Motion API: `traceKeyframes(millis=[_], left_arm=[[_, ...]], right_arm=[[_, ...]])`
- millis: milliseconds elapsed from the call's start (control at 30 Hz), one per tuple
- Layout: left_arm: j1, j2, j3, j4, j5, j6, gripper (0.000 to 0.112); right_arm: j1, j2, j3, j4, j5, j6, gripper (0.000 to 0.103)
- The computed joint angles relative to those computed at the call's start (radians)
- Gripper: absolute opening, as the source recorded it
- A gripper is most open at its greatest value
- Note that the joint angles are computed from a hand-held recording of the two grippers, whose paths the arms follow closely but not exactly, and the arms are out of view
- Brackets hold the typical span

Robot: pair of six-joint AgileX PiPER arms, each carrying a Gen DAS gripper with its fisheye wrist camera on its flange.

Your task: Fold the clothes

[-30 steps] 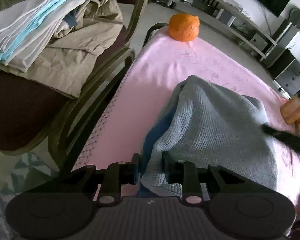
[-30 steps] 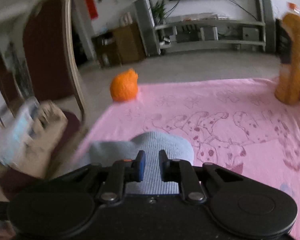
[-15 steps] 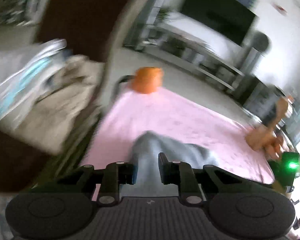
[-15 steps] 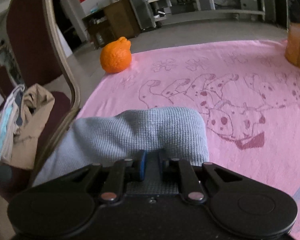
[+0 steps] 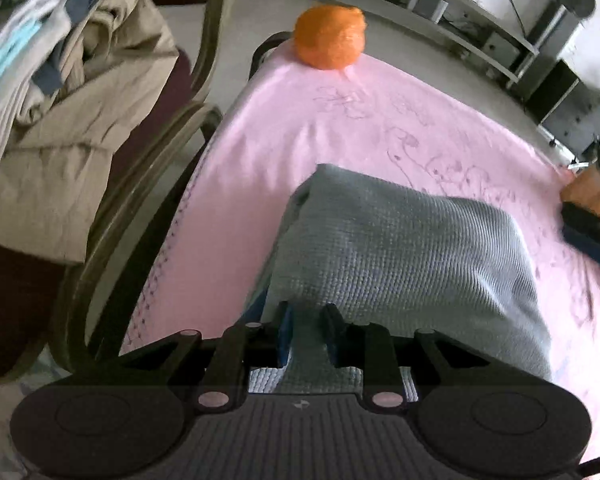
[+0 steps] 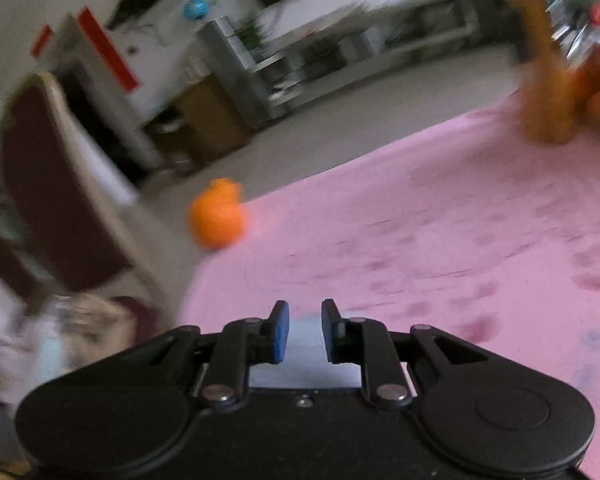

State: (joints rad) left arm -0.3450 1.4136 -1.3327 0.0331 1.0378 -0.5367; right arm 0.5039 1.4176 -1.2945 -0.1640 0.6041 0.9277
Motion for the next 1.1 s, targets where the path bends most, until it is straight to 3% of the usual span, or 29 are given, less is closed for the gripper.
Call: traceKeyframes(millis=[133, 167, 200, 367, 500, 533, 667, 733, 900, 1033, 1100], left_arm=[[-0.040, -0.010, 0.006, 0.048, 0.013, -0.034, 0.025], [-0.048, -0.011, 0.012, 0.059, 0.006, -0.034, 0.025], [-0.048, -0.009, 0.019, 0.060, -0.005, -0.028, 0.025], [-0.012, -0.029, 0.056, 0.014, -0.052, 0.016, 0.026], [0.032, -0.142, 0.133, -0.048, -0.133, 0.068, 0.020], [0.040, -0.183, 0.155, -0.053, -0.163, 0.072, 0.021], [0.096, -0.291, 0.214, -0.169, -0.305, 0.179, 0.022], [0.094, -0.254, 0.185, -0.208, -0.324, 0.227, 0.023], [-0.001, -0.042, 0.031, -0.065, -0.284, 0.171, 0.020], [-0.056, 0.093, -0.033, 0.129, -0.238, 0.062, 0.013], [-0.054, 0.139, -0.054, 0.167, -0.198, 0.009, 0.018]], right_arm=[[-0.036, 0.176, -0.106, 0.172, 0.028, -0.189, 0.017], [-0.045, 0.225, -0.131, 0.185, 0.043, -0.205, 0.006], [-0.047, 0.265, -0.148, 0.171, 0.051, -0.211, 0.000], [0.001, 0.357, -0.225, -0.005, 0.105, -0.142, 0.000], [0.037, 0.291, -0.174, -0.129, 0.092, -0.049, 0.000], [0.047, 0.249, -0.146, -0.172, 0.080, 0.003, 0.006], [0.033, 0.056, -0.056, -0.113, 0.111, -0.027, 0.015], [0.020, -0.022, -0.017, -0.060, 0.145, -0.071, 0.023], [-0.039, -0.092, 0.063, 0.067, 0.132, -0.130, 0.023], [-0.060, -0.049, 0.093, 0.091, 0.026, -0.077, 0.015], [-0.069, -0.011, 0.098, 0.128, -0.030, -0.087, 0.015]])
